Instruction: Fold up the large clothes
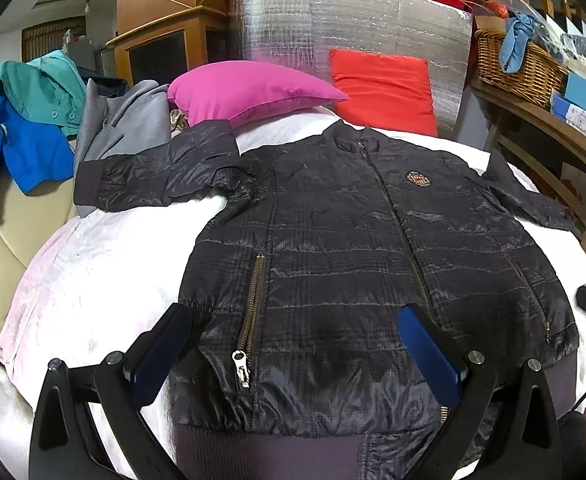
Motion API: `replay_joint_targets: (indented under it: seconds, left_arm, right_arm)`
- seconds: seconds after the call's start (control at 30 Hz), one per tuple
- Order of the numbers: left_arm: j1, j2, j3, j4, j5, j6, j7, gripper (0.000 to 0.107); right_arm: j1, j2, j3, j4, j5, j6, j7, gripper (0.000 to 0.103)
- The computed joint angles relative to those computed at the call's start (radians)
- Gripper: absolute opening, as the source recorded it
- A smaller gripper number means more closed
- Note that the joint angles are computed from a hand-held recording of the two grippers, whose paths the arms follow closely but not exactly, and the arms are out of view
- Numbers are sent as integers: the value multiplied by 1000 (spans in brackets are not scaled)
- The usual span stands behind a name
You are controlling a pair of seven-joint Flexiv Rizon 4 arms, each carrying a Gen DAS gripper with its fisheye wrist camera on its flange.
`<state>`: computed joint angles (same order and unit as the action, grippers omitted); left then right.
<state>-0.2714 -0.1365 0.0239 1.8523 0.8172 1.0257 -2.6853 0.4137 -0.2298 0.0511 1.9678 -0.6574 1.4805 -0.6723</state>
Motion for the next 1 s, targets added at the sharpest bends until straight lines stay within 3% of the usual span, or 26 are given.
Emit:
replay_joint_targets:
  seconds: [0.2,0.37,0.47,0.6,0.73,0.83,0.93,1.0]
  left_arm:
    - [54,-25,33,17,-60,15,4,103]
    - [78,-83,58,5,-103,23,27,103]
    - [74,-115,80,6,-114,47,24,103]
    - [111,-139,83,66,-246,147,69,103]
    - [101,-134,142,130,-294,261,-28,103]
    - [92,-136,168,152,-326,292,-60,103]
    - [93,-142,171,159,-359,302,-43,103]
    - [84,-146,180,160,-363,314,-40,103]
  right_arm:
    - [-275,-81,255,-161,553,-84,-341,103]
    - [-435,-221,300,-376,870,-163,-416,103]
    - [-479,-325,263,-525,977,-217,-375,100]
    - [-494,-469,201,-725,1007,-278,-289,93]
    - [-486,-594,164,-903,977,-313,-230,80]
    - [-468,-685,138,-1035,929,-383,-183,78]
    - [-436,-737,82,-1122,865,-434,-112,64]
    - [-430,-779,81,-1226,817,-556,-106,18]
